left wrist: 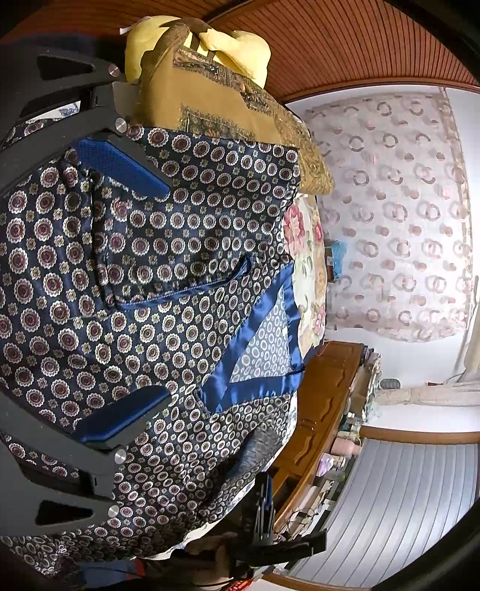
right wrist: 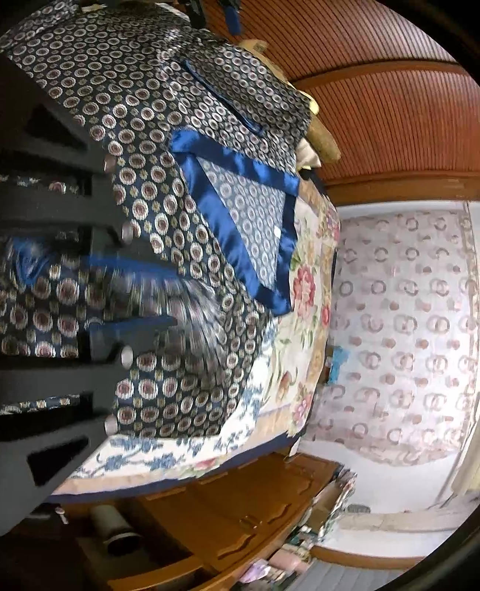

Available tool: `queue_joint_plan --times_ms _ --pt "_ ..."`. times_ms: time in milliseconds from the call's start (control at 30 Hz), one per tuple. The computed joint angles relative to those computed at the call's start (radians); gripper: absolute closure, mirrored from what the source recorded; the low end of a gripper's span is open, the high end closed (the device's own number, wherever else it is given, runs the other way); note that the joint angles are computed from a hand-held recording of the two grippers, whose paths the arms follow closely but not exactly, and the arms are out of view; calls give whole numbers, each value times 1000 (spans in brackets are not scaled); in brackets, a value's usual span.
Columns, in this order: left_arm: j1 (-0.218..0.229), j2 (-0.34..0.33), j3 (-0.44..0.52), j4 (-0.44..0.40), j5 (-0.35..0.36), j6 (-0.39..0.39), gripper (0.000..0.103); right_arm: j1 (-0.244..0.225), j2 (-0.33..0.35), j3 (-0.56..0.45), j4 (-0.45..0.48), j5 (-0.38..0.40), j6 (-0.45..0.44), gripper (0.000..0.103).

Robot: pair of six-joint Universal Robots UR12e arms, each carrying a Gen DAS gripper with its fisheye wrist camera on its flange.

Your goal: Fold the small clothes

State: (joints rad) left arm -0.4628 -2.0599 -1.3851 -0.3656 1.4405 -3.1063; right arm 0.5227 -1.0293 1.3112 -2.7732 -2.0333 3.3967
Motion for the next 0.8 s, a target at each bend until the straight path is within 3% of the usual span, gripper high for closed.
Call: queue_joint_plan --times_ms 67,133,267,500,667,733,800 --pt "3 -1 1 2 3 -5 0 -7 -16 20 -1 3 19 55" --pt "6 -3 5 3 4 -7 0 -15 -26 33 2 5 36 54" --pt "12 -12 23 4 20 -9 0 -24 -34 36 72 -61 57 54" --pt "37 -34 69 -4 20 1 1 -70 -28 23 176 -49 120 54" --pt "57 -57 113 -27 27 -17 10 -93 -10 3 170 -21 126 54" --pt "67 -67 131 -40 19 -31 20 -97 1 -9 190 -18 129 54" --pt "73 -80 157 -57 31 -47 23 -102 1 -1 156 10 129 54"
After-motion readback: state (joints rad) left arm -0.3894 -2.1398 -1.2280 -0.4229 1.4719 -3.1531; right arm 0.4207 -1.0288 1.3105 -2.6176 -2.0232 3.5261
